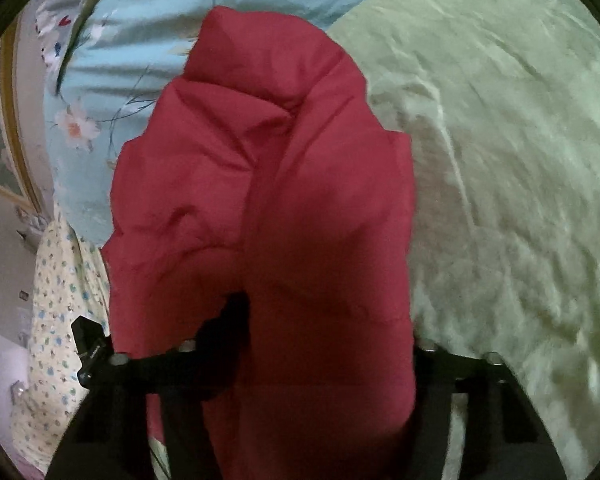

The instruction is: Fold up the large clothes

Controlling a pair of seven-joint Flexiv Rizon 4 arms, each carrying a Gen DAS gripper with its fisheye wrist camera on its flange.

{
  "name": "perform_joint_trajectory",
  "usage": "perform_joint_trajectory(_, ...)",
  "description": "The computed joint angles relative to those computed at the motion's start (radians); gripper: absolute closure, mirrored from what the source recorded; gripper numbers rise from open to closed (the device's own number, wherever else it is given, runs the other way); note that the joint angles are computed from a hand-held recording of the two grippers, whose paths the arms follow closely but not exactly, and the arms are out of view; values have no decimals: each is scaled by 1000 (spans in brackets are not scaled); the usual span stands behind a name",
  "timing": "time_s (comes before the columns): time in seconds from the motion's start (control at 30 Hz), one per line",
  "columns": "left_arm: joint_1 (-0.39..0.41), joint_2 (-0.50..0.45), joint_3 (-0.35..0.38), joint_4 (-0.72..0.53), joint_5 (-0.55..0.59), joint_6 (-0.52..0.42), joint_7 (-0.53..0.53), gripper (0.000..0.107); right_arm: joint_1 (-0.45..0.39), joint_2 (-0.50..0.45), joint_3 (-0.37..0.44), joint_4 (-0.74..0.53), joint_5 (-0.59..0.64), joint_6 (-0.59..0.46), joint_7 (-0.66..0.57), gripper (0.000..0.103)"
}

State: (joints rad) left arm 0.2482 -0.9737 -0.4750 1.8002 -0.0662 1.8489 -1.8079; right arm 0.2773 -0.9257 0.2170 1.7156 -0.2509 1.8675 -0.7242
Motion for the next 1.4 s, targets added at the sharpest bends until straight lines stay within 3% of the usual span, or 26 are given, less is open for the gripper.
perform_joint_trajectory(0.13, 9, 41, -11, 55, 18, 41, -21, 61, 57, 50, -45, 42, 34, 1, -1, 66)
perform_joint_trajectory(0.3, 42, 96, -39, 150, 84, 115, -71, 66, 76, 107, -33, 134, 60, 76, -12, 69)
perform_joint_trajectory(0.47, 58, 165, -42, 271, 164, 187, -151, 67, 150, 193, -63, 266, 109, 140, -38, 70)
perform_joint_trajectory(0.8, 63, 298, 48, 573, 353, 410, -344, 67, 260, 255, -60, 473, 246, 299, -72, 70)
perform_joint_trajectory(0.97, -19, 314, 148, 655, 377, 511, -401, 67, 290, 253, -53, 519, 277, 359, -94, 70)
perform_joint_trajectory(1.07, -76, 317, 200, 668, 344, 513, -411, 67, 324, 247, -68, 522, 310, 368, -113, 70)
perform_joint_trajectory(1.3, -303, 331, 341, 670, 107, 459, -359, 58, 309, 165, -59, 510, 348, 475, -107, 67)
perform_joint_trajectory(1.4, -355, 323, 362, 669, 47, 457, -343, 52, 308, 141, -62, 505, 352, 505, -115, 64)
